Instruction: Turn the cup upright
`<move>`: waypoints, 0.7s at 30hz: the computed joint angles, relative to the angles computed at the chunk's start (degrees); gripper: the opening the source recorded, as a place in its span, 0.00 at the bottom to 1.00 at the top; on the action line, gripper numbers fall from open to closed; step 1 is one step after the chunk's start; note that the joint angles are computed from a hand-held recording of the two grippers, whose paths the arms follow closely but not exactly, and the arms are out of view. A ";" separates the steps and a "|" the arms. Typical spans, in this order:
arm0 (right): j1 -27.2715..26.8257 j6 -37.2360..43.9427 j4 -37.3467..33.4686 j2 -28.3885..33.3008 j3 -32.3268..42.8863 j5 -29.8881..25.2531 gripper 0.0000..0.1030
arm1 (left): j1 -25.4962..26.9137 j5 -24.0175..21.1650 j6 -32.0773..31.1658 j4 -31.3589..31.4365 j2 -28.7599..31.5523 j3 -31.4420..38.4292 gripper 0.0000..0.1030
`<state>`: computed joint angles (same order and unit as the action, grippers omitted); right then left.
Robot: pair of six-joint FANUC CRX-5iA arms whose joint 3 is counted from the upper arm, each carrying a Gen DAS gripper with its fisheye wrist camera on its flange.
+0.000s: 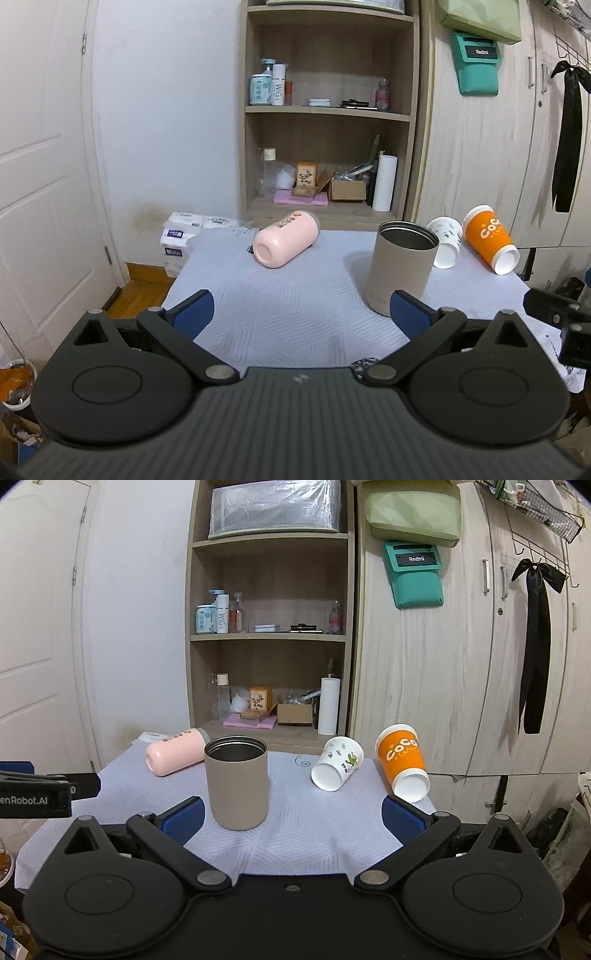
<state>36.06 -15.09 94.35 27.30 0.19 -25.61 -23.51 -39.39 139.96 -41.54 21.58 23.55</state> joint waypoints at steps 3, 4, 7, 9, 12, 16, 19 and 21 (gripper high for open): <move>-0.01 -0.37 0.45 -0.15 -0.18 0.05 1.00 | 0.21 -0.21 -0.23 0.63 -0.03 -0.07 1.00; 0.03 -0.39 0.54 -0.15 -0.18 -0.02 1.00 | 0.17 -0.52 -0.25 0.56 0.04 0.07 1.00; 0.43 0.25 0.13 -0.09 -0.06 -0.78 1.00 | 0.31 -1.59 -0.61 1.21 0.50 0.73 1.00; 0.60 0.21 0.88 -0.07 -0.10 -1.35 1.00 | 0.42 -1.73 -0.61 1.46 0.65 0.84 1.00; 0.70 0.27 0.87 -0.08 -0.06 -1.31 1.00 | 0.40 -2.18 -0.49 1.29 0.92 1.20 1.00; 0.97 0.71 0.76 0.07 0.11 -1.84 1.00 | 0.34 -2.67 -0.61 1.13 1.18 1.59 1.00; 1.16 1.03 0.78 0.23 0.23 -2.26 1.00 | -0.15 -4.02 -0.53 0.30 1.78 2.61 1.00; 1.18 1.17 0.61 0.28 0.32 -2.07 1.00 | -0.20 -4.30 -0.81 0.37 1.92 2.78 1.00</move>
<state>37.24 -13.93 94.96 27.57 0.51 -27.69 -23.71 -43.69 139.15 -41.17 23.50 26.33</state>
